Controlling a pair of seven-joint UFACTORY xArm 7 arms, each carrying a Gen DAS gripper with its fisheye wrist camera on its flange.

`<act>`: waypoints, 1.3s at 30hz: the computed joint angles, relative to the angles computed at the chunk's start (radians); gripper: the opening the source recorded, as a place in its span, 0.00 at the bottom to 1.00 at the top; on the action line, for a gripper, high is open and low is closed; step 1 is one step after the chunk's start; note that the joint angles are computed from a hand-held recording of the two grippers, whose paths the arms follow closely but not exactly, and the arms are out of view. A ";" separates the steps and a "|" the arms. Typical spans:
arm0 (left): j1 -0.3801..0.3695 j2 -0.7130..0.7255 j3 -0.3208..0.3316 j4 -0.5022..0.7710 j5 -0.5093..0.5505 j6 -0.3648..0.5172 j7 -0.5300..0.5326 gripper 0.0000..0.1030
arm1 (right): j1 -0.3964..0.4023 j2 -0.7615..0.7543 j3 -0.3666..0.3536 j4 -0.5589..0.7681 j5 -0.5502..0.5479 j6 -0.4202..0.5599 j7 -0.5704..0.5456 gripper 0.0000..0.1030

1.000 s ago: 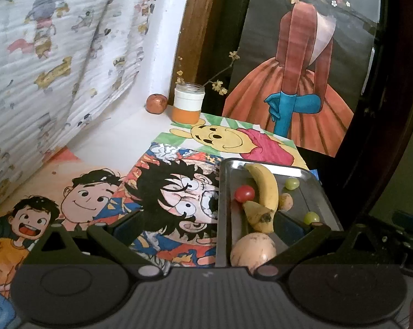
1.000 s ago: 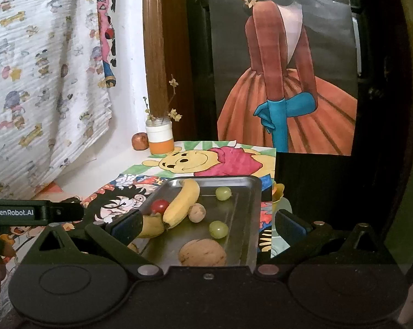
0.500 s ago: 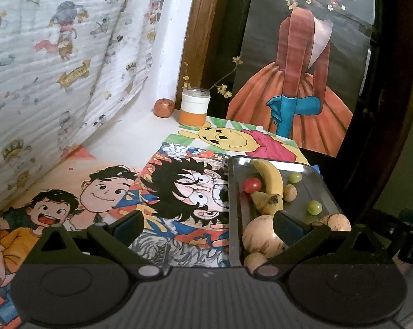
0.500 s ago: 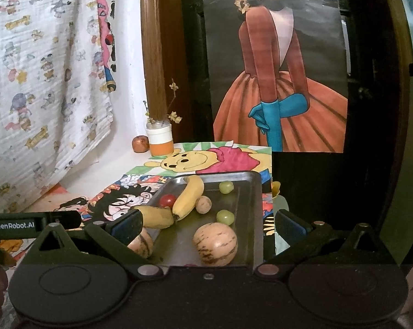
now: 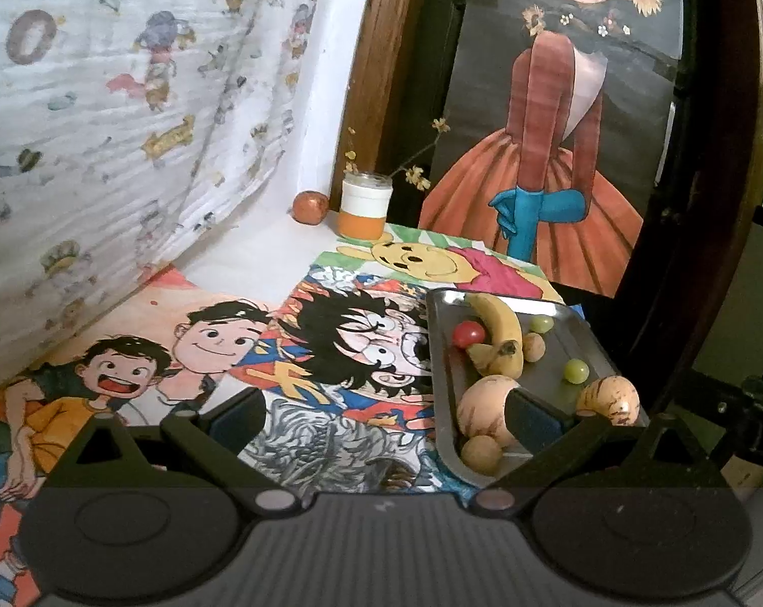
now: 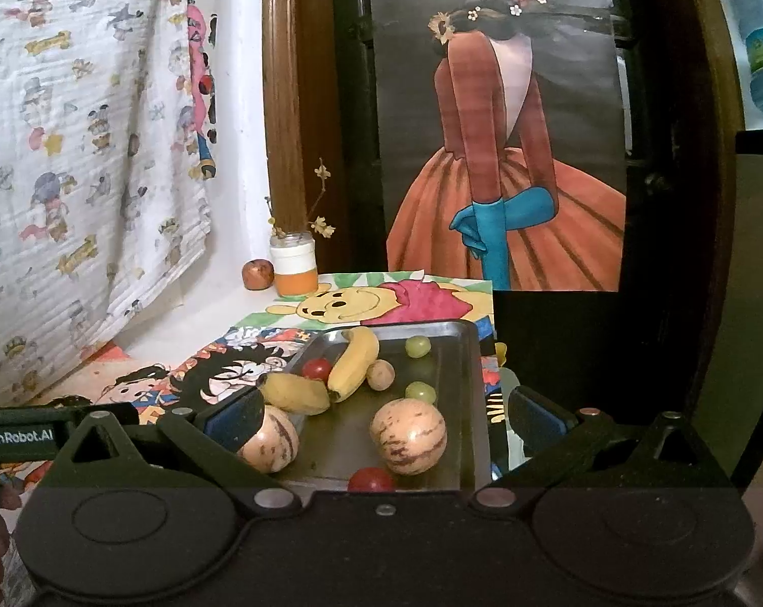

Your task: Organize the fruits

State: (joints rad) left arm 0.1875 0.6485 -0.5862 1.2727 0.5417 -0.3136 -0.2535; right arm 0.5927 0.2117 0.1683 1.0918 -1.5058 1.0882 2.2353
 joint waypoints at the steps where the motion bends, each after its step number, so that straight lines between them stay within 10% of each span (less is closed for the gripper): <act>1: 0.009 -0.004 -0.003 -0.010 0.002 -0.011 -0.003 1.00 | 0.004 0.004 0.002 0.004 0.002 0.007 -0.001 0.99; 23: -0.100 -0.134 0.271 -0.175 0.104 -0.259 -0.204 1.00 | 0.119 0.059 0.024 0.046 -0.028 0.145 0.019 1.00; 39: -0.253 -0.118 0.445 -0.249 -0.045 -0.385 -0.022 1.00 | 0.189 0.154 -0.001 0.065 -0.059 0.213 0.127 1.00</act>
